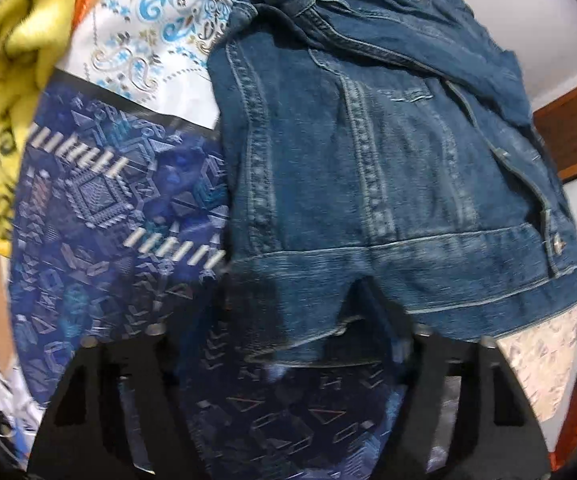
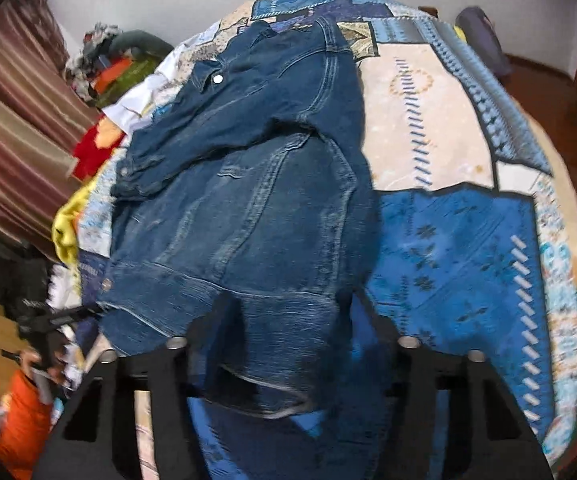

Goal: Fold large clothes

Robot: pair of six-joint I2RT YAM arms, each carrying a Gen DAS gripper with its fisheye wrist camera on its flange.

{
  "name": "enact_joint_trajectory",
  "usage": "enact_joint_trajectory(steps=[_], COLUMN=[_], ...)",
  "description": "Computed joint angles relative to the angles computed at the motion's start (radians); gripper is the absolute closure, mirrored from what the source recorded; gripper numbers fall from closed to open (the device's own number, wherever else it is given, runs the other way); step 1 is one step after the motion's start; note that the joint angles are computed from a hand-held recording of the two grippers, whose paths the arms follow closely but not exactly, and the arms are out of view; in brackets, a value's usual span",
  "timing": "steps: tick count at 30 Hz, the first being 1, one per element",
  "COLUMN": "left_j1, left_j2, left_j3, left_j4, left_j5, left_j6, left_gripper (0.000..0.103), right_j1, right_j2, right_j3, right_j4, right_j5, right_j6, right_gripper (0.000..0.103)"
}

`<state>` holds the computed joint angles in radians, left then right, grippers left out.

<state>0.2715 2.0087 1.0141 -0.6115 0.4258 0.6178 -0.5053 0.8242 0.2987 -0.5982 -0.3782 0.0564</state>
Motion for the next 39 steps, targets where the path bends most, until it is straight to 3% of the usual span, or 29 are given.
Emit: enact_joint_trajectory(steps=[3, 4, 8, 14, 22, 28, 34, 39], left_j1=[-0.005, -0.008, -0.009, -0.038, -0.128, -0.202, -0.277, -0.331], left_j2=[-0.025, -0.037, -0.092, -0.254, -0.256, -0.065, 0.232, 0.563], left_j3=[-0.02, -0.026, -0.003, 0.048, 0.296, 0.564, 0.957, 1.395], left_j4=[0.03, 0.041, 0.014, -0.025, -0.034, 0.012, -0.078, -0.247], left_j5=[-0.005, -0.014, 0.014, 0.098, 0.144, 0.088, -0.018, -0.106], left_j6=[-0.035, -0.044, -0.049, -0.081, -0.202, -0.367, -0.495, -0.56], left_gripper=[0.06, 0.072, 0.086, 0.088, 0.089, 0.089, 0.089, 0.089], right_j1=[0.088, 0.103, 0.141, 0.171, 0.199, 0.166, 0.168, 0.185], right_j2=[-0.006, -0.008, -0.031, 0.077, 0.248, 0.5, 0.863, 1.16], right_j3=[0.009, 0.013, 0.038, 0.155, 0.381, 0.603, 0.899, 1.144], right_j4=[0.025, 0.032, 0.061, 0.098, 0.203, 0.308, 0.334, 0.306], right_j5=[0.057, 0.07, 0.095, 0.096, 0.16, 0.232, 0.27, 0.317], right_j6=[0.052, 0.058, 0.065, 0.035, 0.039, 0.081, 0.126, 0.121], right_gripper=[0.066, 0.069, 0.08, 0.086, 0.086, 0.088, 0.088, 0.088])
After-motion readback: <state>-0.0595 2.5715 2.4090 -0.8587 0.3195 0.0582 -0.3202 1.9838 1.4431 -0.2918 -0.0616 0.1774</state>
